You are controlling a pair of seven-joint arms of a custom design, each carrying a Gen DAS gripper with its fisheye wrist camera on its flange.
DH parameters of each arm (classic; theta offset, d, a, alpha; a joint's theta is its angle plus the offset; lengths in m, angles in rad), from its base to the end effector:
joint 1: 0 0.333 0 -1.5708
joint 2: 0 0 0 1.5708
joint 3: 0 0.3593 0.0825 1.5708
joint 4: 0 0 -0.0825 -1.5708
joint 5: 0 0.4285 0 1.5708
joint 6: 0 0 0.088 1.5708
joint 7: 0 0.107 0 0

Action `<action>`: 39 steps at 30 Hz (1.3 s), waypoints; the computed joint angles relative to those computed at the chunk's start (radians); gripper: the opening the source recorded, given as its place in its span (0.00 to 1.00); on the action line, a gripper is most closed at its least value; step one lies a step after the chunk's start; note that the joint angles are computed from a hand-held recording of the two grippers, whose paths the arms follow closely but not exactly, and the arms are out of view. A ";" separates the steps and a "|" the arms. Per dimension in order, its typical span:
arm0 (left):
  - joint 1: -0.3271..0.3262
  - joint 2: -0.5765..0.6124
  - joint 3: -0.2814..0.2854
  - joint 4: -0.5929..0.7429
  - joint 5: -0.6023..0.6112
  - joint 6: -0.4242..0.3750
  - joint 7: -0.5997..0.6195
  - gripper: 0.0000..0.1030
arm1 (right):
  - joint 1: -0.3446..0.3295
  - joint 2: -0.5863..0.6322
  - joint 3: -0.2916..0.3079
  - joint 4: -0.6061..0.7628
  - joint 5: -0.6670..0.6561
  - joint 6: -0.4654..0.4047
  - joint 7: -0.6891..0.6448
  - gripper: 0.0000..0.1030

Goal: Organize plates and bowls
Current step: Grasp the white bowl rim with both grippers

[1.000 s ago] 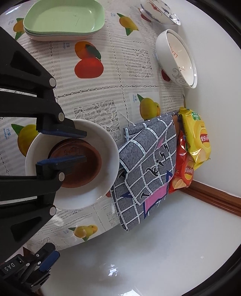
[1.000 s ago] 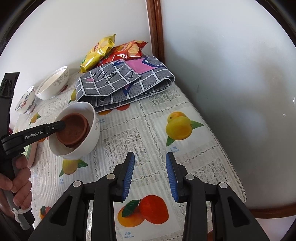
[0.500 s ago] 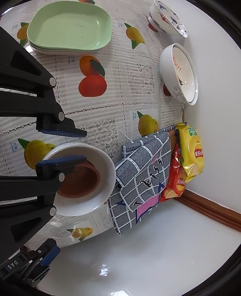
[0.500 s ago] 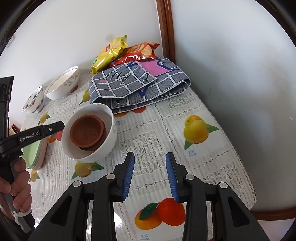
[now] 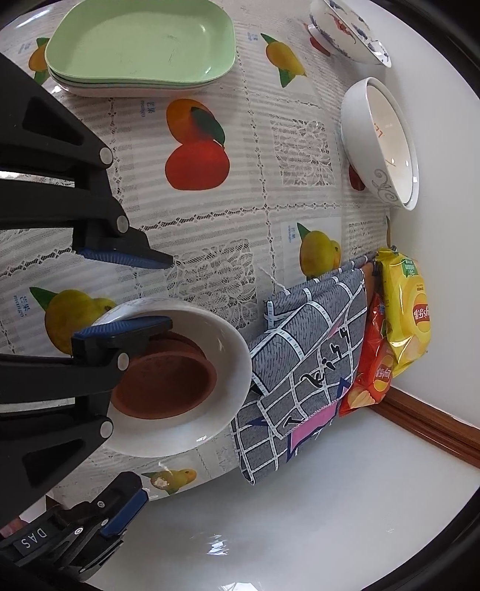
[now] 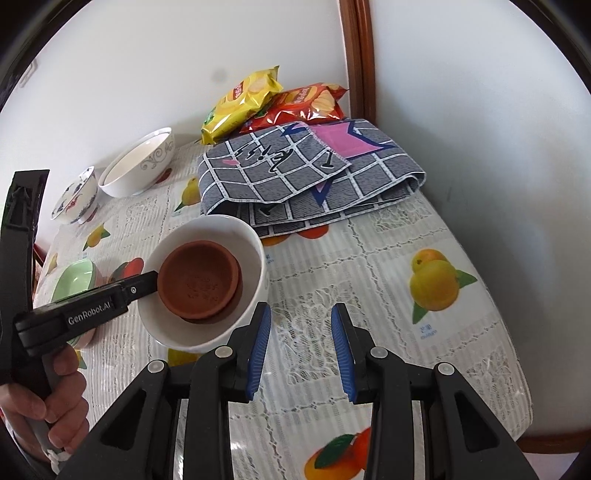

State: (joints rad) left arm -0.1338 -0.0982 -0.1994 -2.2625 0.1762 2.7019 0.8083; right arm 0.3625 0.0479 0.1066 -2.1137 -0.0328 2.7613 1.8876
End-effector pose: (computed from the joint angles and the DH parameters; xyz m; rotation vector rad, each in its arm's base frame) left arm 0.5441 -0.1971 0.4789 -2.2433 1.6789 -0.6982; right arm 0.5656 0.2873 0.4793 -1.9744 1.6521 -0.3242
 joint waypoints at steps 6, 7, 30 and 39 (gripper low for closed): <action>0.000 0.021 0.004 0.014 -0.001 0.000 0.019 0.25 | 0.007 0.050 0.007 0.051 0.037 0.001 -0.033 0.30; -0.001 0.025 0.004 0.017 -0.001 -0.001 0.022 0.25 | 0.009 0.062 0.008 0.064 0.041 -0.005 -0.036 0.29; -0.004 0.080 0.019 0.043 -0.033 0.013 0.091 0.30 | 0.076 0.201 -0.035 0.232 -0.183 -0.181 0.155 0.22; -0.002 0.083 0.022 0.035 -0.032 0.039 0.077 0.31 | 0.046 0.200 -0.024 0.216 -0.125 -0.159 0.149 0.40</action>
State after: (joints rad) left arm -0.1359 -0.0150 -0.1779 -2.2274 0.1444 2.7408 0.8853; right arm 0.4089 0.2484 0.0826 -1.8974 -0.1575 2.6025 2.0370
